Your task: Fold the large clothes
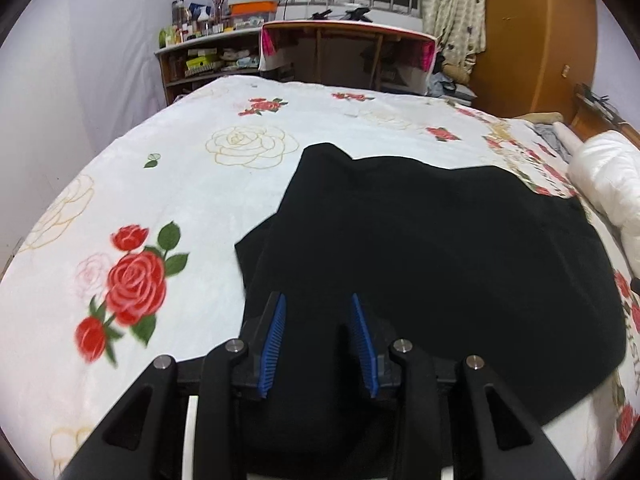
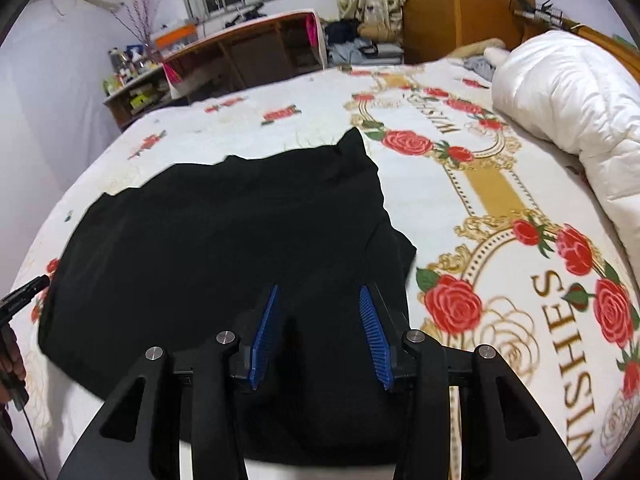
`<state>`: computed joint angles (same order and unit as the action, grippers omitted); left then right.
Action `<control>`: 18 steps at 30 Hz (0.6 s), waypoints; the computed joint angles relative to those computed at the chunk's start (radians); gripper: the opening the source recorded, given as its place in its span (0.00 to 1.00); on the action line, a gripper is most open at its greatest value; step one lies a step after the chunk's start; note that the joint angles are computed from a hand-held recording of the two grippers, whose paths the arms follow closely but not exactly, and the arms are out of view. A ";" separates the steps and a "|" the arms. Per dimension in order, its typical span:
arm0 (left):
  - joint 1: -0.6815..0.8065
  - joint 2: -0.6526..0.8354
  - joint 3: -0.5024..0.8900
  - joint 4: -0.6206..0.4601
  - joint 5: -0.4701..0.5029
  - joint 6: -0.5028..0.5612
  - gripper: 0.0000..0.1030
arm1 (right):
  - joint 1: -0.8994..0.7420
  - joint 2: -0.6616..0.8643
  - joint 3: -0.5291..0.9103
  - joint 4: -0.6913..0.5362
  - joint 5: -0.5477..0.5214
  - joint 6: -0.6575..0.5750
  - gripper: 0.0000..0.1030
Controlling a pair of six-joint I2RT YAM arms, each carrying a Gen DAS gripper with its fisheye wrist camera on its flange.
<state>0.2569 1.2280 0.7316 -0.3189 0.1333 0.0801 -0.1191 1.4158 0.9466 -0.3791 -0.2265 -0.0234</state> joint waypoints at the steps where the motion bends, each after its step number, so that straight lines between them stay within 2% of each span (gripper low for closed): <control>1: 0.002 -0.050 -0.024 -0.024 0.006 0.000 0.35 | -0.005 -0.038 -0.023 -0.016 -0.009 -0.001 0.47; 3: 0.014 -0.146 -0.069 -0.077 0.029 0.002 0.39 | -0.014 -0.111 -0.072 -0.040 -0.028 0.001 0.58; 4: 0.019 -0.189 -0.086 -0.108 0.042 0.001 0.42 | -0.020 -0.145 -0.096 -0.053 -0.043 -0.002 0.60; 6: 0.043 -0.266 -0.115 -0.162 0.069 0.013 0.50 | -0.038 -0.190 -0.131 -0.083 -0.067 -0.015 0.60; 9: 0.107 -0.314 -0.125 -0.222 0.119 0.059 0.55 | -0.076 -0.217 -0.158 -0.112 -0.095 -0.042 0.60; 14: 0.190 -0.252 -0.084 -0.231 0.161 0.094 0.57 | -0.140 -0.200 -0.154 -0.121 -0.140 -0.052 0.60; 18: 0.221 -0.157 -0.050 -0.178 0.194 0.103 0.62 | -0.150 -0.139 -0.126 -0.103 -0.153 -0.078 0.63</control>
<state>0.4780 1.0712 0.6812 -0.4965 0.3268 0.1830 -0.2691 1.2769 0.8204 -0.4821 -0.3791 -0.1010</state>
